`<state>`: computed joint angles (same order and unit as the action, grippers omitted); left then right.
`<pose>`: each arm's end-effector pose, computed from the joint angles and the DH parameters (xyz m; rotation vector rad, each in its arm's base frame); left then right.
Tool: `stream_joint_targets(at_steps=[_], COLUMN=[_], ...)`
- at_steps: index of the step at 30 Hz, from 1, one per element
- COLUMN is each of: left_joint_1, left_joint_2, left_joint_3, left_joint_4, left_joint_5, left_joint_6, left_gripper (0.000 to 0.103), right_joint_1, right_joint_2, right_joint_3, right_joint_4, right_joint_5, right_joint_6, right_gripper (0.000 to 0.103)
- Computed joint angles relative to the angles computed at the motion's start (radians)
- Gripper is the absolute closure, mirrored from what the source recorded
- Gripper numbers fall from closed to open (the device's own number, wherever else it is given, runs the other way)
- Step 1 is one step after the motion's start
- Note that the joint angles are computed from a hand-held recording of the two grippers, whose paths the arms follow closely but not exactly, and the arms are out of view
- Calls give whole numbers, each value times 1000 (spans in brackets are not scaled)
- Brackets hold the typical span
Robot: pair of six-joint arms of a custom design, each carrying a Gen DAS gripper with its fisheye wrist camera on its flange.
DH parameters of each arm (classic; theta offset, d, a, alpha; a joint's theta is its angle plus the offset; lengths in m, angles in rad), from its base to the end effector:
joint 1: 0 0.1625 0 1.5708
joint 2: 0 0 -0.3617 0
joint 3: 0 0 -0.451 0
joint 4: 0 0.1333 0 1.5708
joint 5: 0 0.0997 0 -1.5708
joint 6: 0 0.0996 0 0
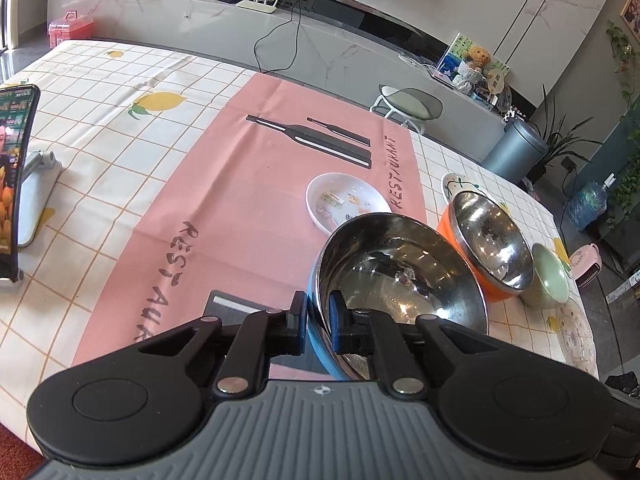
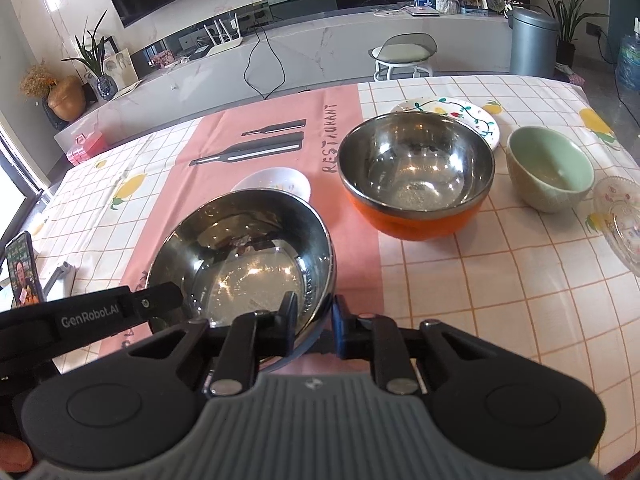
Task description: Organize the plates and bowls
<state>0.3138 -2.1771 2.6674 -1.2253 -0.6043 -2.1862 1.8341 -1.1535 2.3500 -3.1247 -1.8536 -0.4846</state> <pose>-0.1396 -0.2716 0.1354 -0.5172 2.1540 -1.2632 0.2160 -0.3958 0.0187 0.9516 -2.6212 0.4566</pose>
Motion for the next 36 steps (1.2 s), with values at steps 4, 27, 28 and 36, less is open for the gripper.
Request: stream_joint_targets(at_steps=[4,27,28,36], left_joint_1=[-76,-182,-182,-294], left_joint_2=[5,33,36,-159], left_joint_3=[-3,43,41,107], left_joint_4=[57,45,44,249], left_joint_5=[-56,-172,-171,-153], left_joint_6=[-67,-107,-103,-90], left_gripper=[91,92,92,81], right_joint_1=[-5,-47,-47,-68], right_joint_2=[-91,-246,-246,-295], right_joint_3=[60,173,174,190], right_joint_4=[40,146,144,118], right_joint_5=[9,0,0,59], right_joint_6=[2,5,4,-24], right_gripper=[87,87,87,63])
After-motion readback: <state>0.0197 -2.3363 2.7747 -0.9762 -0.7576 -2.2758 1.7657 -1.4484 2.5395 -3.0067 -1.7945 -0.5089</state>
